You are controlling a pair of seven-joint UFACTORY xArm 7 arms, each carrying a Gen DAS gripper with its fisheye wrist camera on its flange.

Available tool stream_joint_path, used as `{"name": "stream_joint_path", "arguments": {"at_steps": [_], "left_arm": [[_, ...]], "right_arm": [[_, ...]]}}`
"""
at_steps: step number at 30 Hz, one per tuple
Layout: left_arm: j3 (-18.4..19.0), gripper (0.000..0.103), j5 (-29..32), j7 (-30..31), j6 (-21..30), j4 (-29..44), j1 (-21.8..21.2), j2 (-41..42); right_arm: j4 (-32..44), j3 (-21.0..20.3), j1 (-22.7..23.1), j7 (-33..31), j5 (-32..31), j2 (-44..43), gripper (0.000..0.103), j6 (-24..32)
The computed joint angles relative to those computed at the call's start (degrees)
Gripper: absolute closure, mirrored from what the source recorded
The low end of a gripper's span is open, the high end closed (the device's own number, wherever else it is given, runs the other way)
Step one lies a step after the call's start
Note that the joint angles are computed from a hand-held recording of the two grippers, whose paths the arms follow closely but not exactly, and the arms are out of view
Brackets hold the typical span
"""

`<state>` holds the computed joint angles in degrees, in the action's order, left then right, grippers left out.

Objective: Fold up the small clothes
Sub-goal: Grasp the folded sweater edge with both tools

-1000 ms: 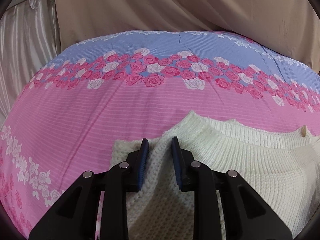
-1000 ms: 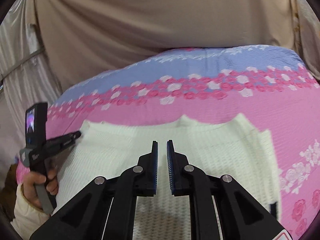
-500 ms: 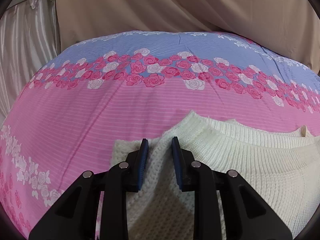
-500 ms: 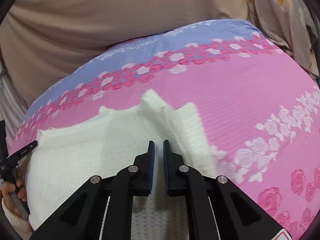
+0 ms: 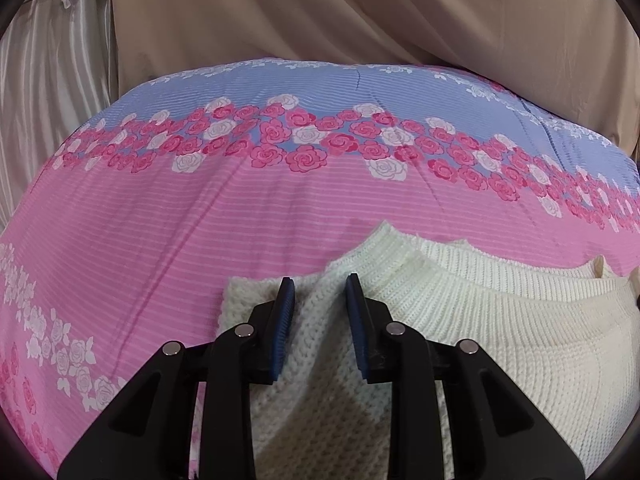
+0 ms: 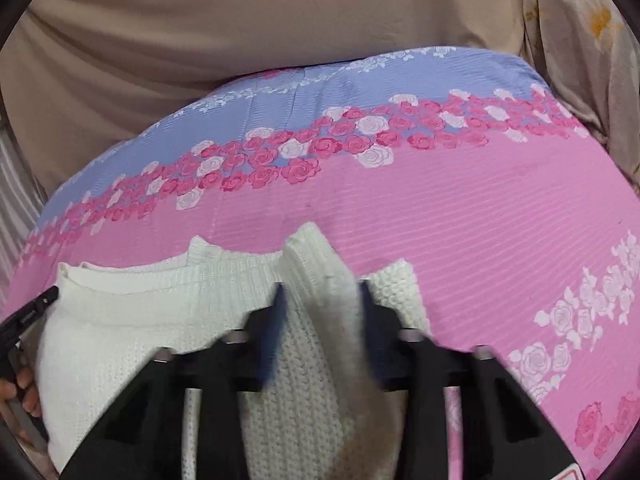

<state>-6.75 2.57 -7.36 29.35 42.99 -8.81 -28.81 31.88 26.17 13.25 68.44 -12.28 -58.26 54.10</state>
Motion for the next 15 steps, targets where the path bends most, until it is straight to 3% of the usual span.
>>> {"name": "stream_joint_path", "arguments": {"at_steps": [3, 5, 7, 12, 13, 15], "left_arm": [[0.0, 0.077, -0.1, -0.2, -0.1, 0.0, -0.1, 0.0], [-0.6, 0.076, 0.7, -0.6, -0.3, -0.1, 0.5, 0.1], [-1.2, 0.076, 1.8, -1.3, -0.5, -0.1, 1.0, 0.1], [0.9, 0.072, -0.2, 0.4, 0.0, -0.4, -0.9, -0.6], [2.6, 0.068, -2.3, 2.0, 1.0, -0.8, -2.3, -2.0], [4.8, 0.058, -6.0, 4.2, 2.3, -2.8, -4.1, -6.2]], "right_arm": [[-1.6, 0.3, -0.9, 2.5, -0.6, -5.4, 0.096, 2.7], [-4.8, -2.4, 0.3, 2.5, 2.0, -5.3, 0.097, 1.4], [-4.3, -2.1, -0.2, 1.9, 1.5, -4.8, 0.097, 1.6], [1.0, 2.2, -1.6, 3.7, 0.3, -3.1, 0.085, 6.6], [2.3, 4.1, -1.5, 5.0, -0.3, -4.2, 0.078, 7.0], [5.2, 6.2, -0.7, 5.5, -0.2, -3.8, 0.076, 6.9]]}}
